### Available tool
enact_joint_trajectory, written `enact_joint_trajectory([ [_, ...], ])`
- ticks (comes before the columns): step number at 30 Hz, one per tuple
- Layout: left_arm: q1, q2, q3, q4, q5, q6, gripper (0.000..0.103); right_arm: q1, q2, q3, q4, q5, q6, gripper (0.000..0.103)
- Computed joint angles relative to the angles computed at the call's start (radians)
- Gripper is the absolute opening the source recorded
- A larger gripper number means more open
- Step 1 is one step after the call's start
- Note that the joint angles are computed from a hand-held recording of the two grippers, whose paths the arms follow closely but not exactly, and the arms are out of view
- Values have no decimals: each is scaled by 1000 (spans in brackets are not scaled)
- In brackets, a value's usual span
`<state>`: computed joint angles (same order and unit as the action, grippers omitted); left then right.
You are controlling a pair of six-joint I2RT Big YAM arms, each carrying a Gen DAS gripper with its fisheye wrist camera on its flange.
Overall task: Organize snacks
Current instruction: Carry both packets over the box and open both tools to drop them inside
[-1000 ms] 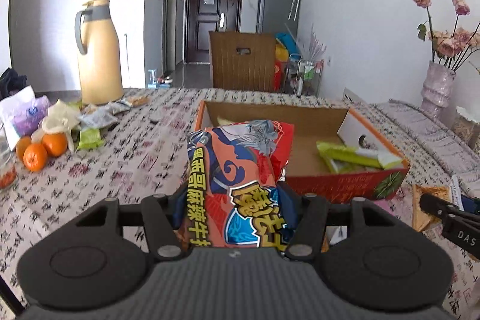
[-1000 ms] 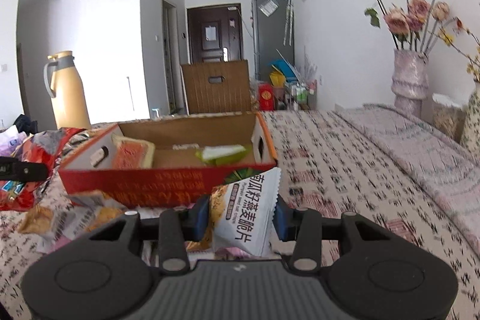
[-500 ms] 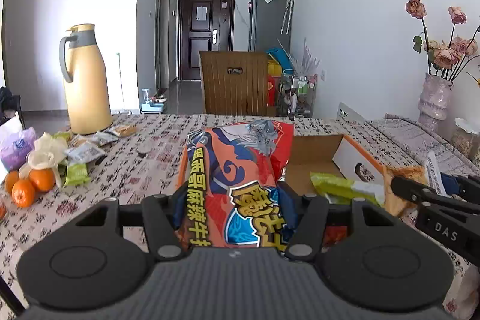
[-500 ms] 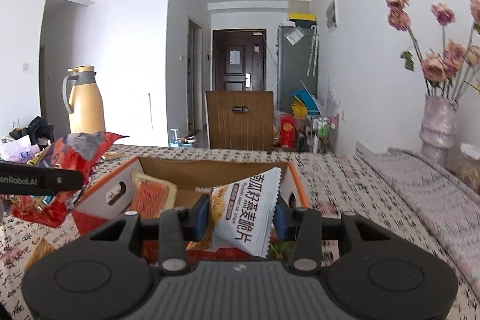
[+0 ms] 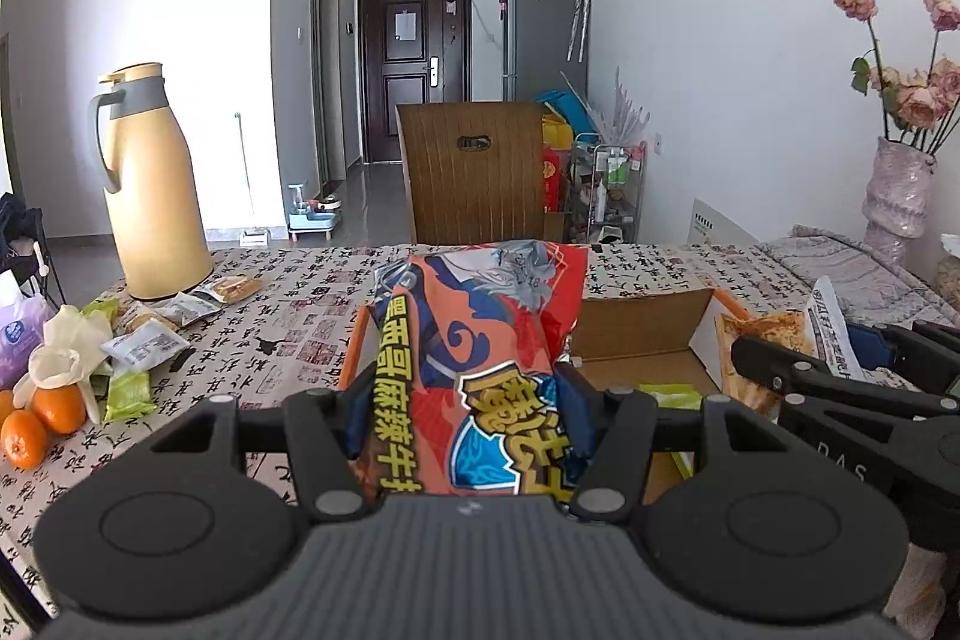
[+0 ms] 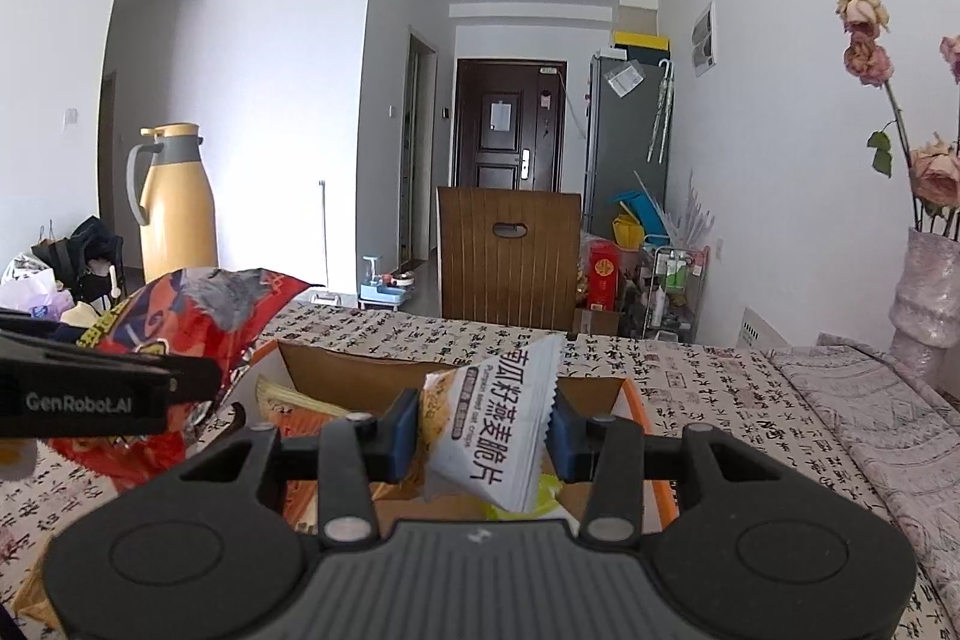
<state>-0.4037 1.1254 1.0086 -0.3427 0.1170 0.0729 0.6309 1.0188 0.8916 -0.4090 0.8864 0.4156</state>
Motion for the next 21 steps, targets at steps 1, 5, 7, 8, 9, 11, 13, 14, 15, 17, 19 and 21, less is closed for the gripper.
enact_joint_trajectory([
  [1, -3, 15, 8, 0, -3, -4, 60, -14, 6, 2, 5, -13, -1, 42],
  [5, -15, 65, 23, 18, -23, -14, 60, -43, 31, -4, 34, -39, 10, 42],
  [7, -13, 88, 25, 23, -27, -18, 60, -51, 37, -13, 43, -44, 15, 42],
  [8, -10, 98, 26, 25, -28, -21, 60, -58, 32, -23, 50, -54, 13, 42],
  [9, -9, 108, 28, 26, -30, -23, 60, -61, 32, -27, 52, -62, 16, 42],
  [11, -8, 122, 31, 21, -27, -23, 60, -72, 41, -27, 49, -81, 24, 42],
  [13, -3, 128, 27, 22, -14, -19, 60, -79, 43, -31, 42, -96, 34, 42],
  [14, -2, 127, 23, 24, -12, -18, 60, -81, 43, -34, 37, -101, 39, 42],
  [15, 0, 124, 18, 30, -5, -17, 60, -80, 42, -37, 34, -103, 43, 42],
  [17, 5, 118, 12, 34, 8, -20, 62, -79, 39, -41, 30, -107, 49, 43],
  [19, 10, 111, 6, 45, 9, -27, 65, -77, 38, -41, 26, -100, 58, 42],
  [21, 14, 106, 3, 54, 7, -36, 69, -84, 37, -42, 23, -104, 67, 52],
])
